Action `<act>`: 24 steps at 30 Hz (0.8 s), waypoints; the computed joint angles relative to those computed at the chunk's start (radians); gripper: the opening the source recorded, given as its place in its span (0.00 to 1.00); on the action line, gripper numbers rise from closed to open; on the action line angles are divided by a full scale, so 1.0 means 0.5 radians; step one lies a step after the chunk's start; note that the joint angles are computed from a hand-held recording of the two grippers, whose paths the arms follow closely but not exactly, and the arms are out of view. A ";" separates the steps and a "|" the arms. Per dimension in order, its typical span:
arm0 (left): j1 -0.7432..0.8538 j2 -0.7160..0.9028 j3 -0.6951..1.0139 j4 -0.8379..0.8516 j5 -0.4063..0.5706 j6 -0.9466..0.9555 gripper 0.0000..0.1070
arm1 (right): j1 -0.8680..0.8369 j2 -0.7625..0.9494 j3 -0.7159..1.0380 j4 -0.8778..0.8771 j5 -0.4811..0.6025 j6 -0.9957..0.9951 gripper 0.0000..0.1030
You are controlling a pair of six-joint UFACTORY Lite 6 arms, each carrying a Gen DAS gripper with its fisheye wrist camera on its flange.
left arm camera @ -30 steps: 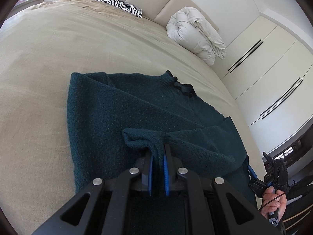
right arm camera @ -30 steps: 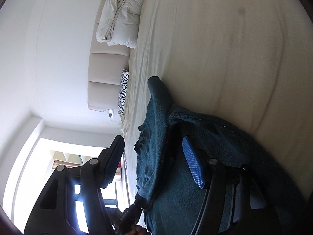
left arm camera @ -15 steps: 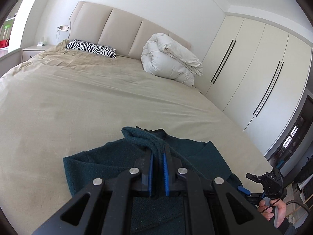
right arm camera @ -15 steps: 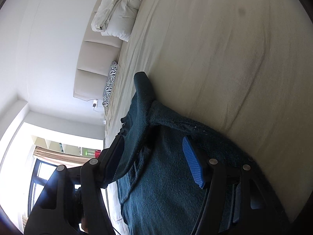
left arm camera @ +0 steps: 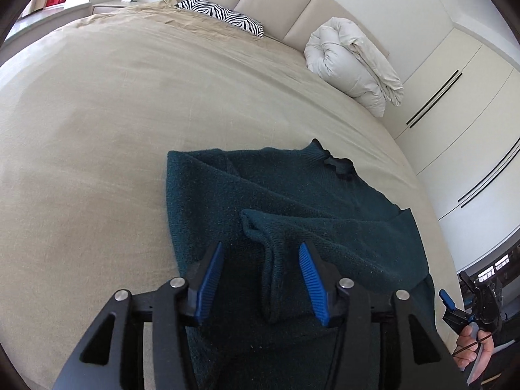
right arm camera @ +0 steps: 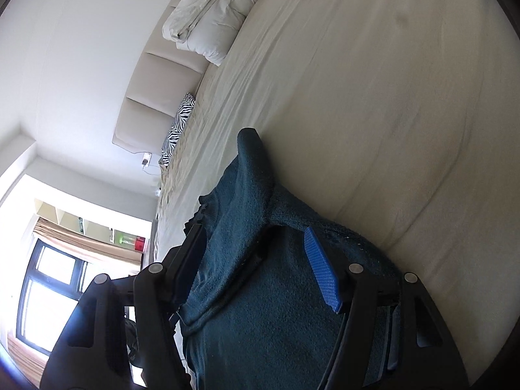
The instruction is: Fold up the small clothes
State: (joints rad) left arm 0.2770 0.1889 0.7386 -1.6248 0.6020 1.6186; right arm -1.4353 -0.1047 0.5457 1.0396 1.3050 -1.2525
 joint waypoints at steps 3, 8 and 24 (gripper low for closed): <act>-0.025 -0.376 -0.145 0.054 -0.114 -0.128 0.55 | 0.045 -0.038 0.098 -0.004 0.035 0.040 0.60; -0.349 -0.412 0.017 0.076 -0.100 -0.190 0.64 | 0.331 0.070 0.373 0.032 0.019 0.225 0.60; -0.922 0.434 0.493 -0.353 -0.380 0.043 0.64 | 1.253 1.138 1.117 0.109 -0.474 0.438 0.47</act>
